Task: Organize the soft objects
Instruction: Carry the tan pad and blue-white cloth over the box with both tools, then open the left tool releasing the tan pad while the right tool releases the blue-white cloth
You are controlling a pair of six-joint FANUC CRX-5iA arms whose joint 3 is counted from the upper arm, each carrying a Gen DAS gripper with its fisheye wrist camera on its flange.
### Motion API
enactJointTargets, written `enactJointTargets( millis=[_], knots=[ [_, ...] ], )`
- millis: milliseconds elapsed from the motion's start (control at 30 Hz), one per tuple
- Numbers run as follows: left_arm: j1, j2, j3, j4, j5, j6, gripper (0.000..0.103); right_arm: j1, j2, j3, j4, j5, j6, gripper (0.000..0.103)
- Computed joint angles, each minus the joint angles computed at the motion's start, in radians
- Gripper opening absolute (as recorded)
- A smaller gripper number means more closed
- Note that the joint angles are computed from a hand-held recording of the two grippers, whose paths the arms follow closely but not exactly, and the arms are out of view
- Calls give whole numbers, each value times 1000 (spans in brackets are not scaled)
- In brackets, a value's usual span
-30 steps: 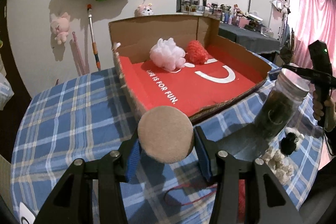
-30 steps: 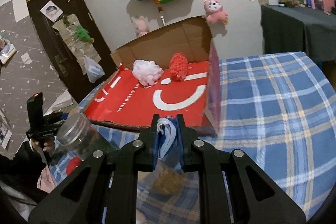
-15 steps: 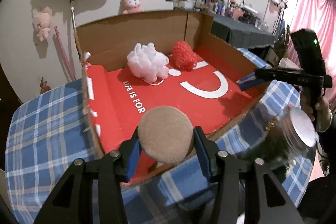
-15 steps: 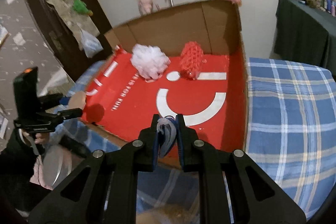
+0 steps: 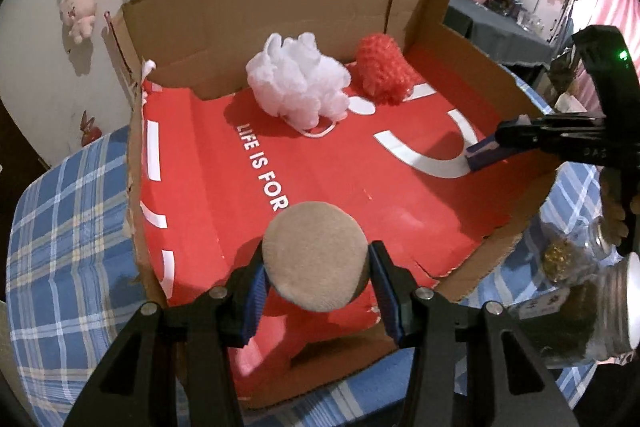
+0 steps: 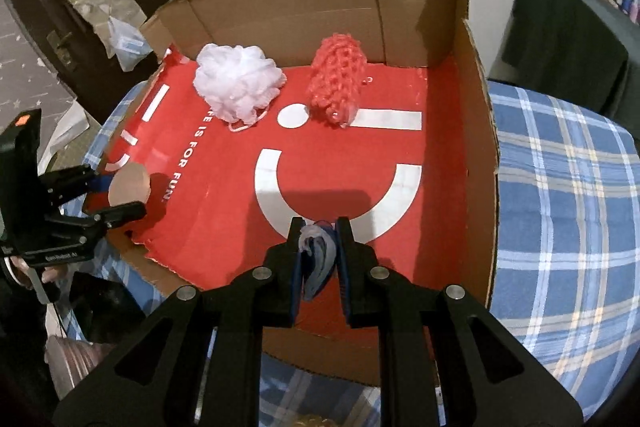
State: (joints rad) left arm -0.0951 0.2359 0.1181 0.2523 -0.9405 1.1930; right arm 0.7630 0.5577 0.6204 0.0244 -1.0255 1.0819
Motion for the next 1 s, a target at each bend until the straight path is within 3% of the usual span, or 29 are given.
enactJointTargets(
  millis=[267, 567, 1000],
  knots=[
    [-7, 27, 35, -31, -33, 21, 51, -2, 60, 100, 16, -119, 10, 15],
    [-11, 41, 46, -40, -32, 23, 56, 17, 104, 157, 80, -187, 31, 19],
    [-19, 35, 27, -28, -3, 8, 67, 47, 114, 131, 192, -177, 54, 29]
  ],
)
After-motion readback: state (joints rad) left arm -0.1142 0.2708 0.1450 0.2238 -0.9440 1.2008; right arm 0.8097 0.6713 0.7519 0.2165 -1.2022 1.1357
